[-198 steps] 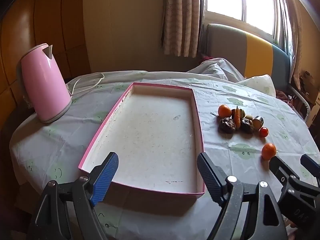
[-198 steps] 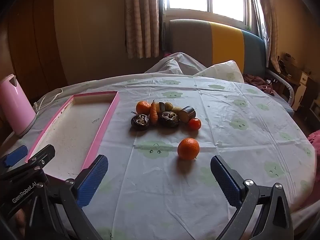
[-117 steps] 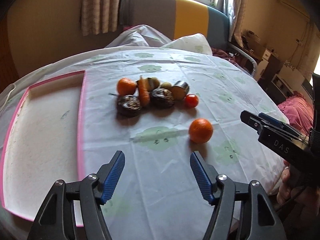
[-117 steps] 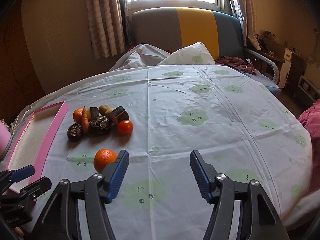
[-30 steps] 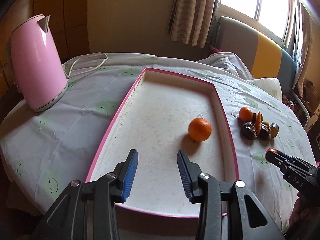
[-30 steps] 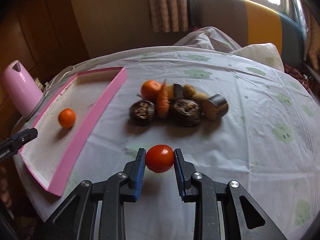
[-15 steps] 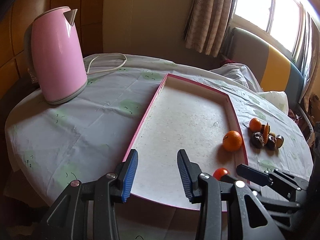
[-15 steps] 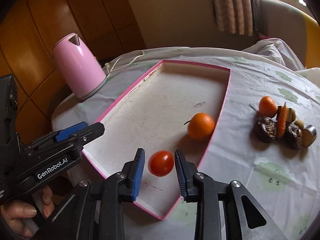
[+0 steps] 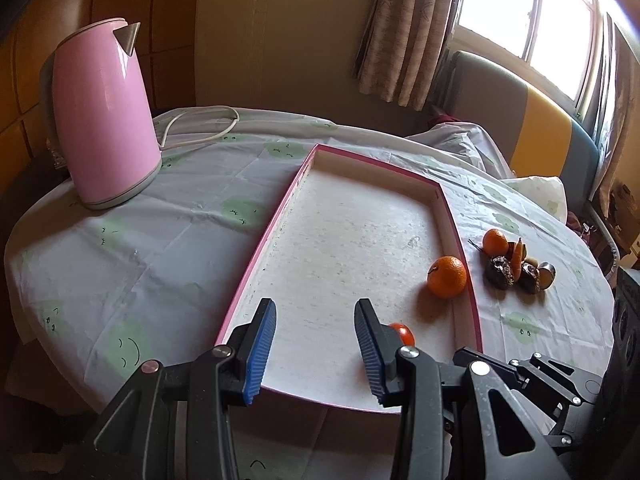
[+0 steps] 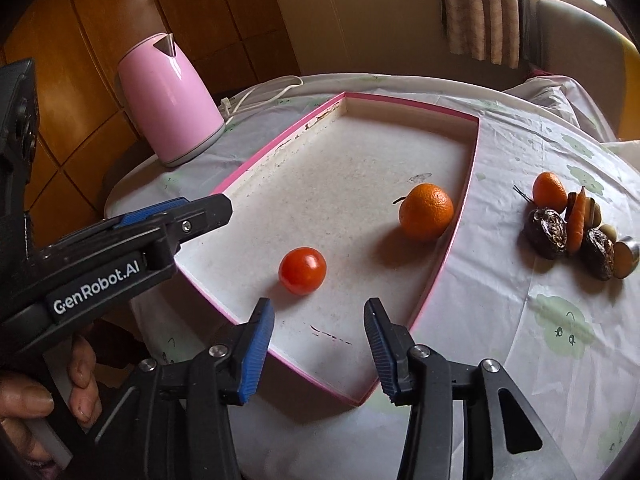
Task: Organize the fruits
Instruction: 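Lower the cherry tomato into the tray and open the right gripper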
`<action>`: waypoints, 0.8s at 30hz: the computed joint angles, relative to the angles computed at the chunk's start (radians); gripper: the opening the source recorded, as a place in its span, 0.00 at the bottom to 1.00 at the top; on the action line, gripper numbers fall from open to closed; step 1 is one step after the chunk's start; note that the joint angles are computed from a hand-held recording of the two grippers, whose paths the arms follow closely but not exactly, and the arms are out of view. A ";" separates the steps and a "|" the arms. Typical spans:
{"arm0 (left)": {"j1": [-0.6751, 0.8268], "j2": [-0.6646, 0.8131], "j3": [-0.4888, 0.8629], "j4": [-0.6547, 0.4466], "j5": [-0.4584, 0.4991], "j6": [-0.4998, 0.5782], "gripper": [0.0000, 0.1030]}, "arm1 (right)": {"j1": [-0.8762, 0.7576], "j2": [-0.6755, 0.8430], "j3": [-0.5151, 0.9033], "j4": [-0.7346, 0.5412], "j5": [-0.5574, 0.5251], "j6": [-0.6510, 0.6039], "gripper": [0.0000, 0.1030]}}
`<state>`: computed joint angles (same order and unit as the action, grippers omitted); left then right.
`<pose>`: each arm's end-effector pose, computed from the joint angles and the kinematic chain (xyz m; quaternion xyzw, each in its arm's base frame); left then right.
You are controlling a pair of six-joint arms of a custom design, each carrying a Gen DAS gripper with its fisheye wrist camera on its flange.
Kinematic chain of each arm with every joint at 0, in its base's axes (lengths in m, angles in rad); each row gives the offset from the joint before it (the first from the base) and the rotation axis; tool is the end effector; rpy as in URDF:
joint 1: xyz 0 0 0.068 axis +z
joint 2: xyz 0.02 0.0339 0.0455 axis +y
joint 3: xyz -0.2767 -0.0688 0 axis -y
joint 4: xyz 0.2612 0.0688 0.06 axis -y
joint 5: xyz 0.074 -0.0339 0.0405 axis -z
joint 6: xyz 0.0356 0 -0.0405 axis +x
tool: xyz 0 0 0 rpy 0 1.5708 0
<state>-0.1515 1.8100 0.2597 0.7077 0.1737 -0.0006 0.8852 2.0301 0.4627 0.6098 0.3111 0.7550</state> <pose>0.2200 -0.0398 0.0410 0.1010 0.9259 -0.1078 0.3476 0.1766 0.1987 0.0123 -0.0146 0.9429 0.1173 0.3114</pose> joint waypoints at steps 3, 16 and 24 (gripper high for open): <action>-0.011 -0.011 -0.004 -0.006 0.004 -0.001 0.40 | -0.010 -0.012 -0.022 0.008 0.006 0.016 0.47; -0.045 -0.019 -0.021 -0.003 0.034 -0.005 0.40 | -0.030 -0.048 -0.074 0.008 0.041 0.067 0.47; -0.086 -0.047 -0.022 -0.042 0.069 0.002 0.40 | 0.026 -0.120 -0.222 0.130 0.162 0.204 0.63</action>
